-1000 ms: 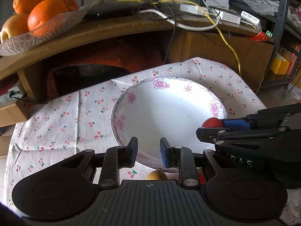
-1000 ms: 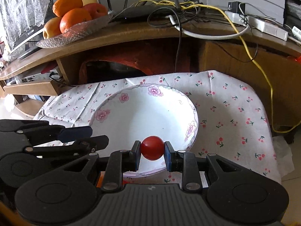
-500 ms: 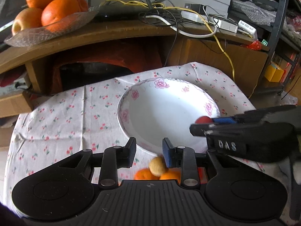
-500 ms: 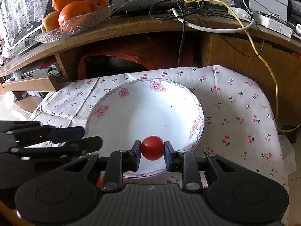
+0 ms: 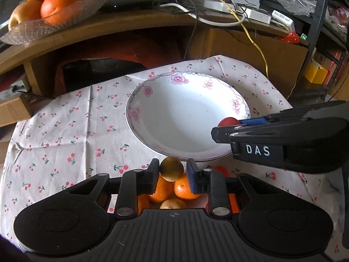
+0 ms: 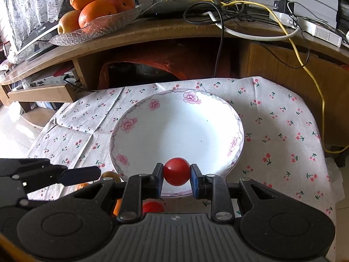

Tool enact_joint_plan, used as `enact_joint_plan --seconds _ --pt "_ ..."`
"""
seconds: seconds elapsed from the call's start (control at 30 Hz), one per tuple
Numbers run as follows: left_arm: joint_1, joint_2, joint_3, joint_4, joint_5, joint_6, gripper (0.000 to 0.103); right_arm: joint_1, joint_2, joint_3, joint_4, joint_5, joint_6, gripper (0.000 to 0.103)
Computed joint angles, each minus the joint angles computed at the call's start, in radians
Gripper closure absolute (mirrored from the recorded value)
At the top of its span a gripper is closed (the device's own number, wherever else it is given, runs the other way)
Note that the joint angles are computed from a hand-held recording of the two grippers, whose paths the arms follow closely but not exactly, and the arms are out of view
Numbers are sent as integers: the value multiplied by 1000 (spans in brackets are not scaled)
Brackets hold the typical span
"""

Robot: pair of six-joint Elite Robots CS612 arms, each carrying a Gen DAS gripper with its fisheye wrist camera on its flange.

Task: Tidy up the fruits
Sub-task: 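Carry the brown fruit in the left tool toward the bowl while the right tool carries the tomato, then open the left tool to drop the brown fruit into the bowl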

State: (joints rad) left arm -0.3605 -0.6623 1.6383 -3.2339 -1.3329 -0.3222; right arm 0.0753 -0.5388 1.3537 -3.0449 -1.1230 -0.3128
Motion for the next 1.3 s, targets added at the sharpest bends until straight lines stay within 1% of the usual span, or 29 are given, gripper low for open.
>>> enact_joint_plan --seconds 0.07,0.17,0.47,0.6,0.77,0.9,1.0,1.1,1.17,1.27,1.3 --pt "-1 -2 4 -2 5 2 72 0 1 -2 0 -2 4 78" --pt "1 -7 10 -7 -4 -10 72 -1 2 -3 -4 -4 10 78" --pt "2 -11 0 -53 11 -6 72 -2 1 -1 -14 0 25 78" --pt "3 6 -33 -33 20 1 72 -2 6 -12 -10 -6 33 78" --pt "9 21 -57 -10 17 -12 72 -1 16 -29 8 -18 40 78" --pt "13 25 -65 12 17 -21 71 -1 23 -50 50 -8 45 78" --pt "14 26 -67 15 18 -27 70 1 26 -61 86 -5 33 78" --pt "14 25 -66 15 24 -28 65 3 26 -60 83 -11 41 78" --pt "13 23 -63 15 33 -31 57 3 26 -59 77 -14 48 78" --pt "14 17 -56 16 37 -44 50 1 24 -60 84 -8 58 78" --pt "14 14 -54 18 39 -48 49 0 22 -58 85 -6 61 78"
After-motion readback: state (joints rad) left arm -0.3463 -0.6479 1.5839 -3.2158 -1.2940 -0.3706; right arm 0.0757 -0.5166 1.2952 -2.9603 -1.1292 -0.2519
